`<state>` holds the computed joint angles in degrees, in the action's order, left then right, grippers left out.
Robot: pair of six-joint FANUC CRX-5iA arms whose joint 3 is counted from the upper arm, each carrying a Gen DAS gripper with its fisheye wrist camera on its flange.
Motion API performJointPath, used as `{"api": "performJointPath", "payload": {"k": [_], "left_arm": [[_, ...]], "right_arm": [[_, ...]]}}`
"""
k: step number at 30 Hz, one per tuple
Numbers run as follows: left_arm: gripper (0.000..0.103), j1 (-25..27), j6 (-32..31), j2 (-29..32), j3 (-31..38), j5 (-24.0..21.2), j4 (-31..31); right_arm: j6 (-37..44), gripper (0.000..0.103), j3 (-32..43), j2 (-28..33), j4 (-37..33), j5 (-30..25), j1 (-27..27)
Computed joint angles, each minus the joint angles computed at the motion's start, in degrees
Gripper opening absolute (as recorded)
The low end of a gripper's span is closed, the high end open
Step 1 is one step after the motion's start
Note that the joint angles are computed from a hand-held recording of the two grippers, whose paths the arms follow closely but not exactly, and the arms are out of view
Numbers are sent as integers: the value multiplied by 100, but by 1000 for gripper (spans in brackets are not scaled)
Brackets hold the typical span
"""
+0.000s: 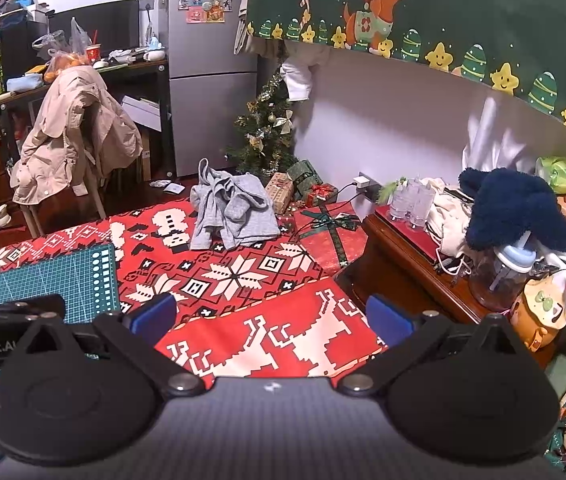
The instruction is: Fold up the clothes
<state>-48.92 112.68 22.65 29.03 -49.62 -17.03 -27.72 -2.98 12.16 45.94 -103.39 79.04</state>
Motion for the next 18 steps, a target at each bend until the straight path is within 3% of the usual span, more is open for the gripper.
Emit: {"api": "performJointPath", "payload": {"k": [8, 15, 18], "left_arm": [[99, -38, 47, 77, -1, 62, -110], [98, 186, 9, 31, -595, 945, 319], [99, 165, 22, 143, -539, 887, 195]], "right_arm": [[-109, 102, -282, -146, 63, 243, -7], [7, 102, -546, -83, 200, 267, -36], [61, 102, -676, -51, 220, 312, -74]]}}
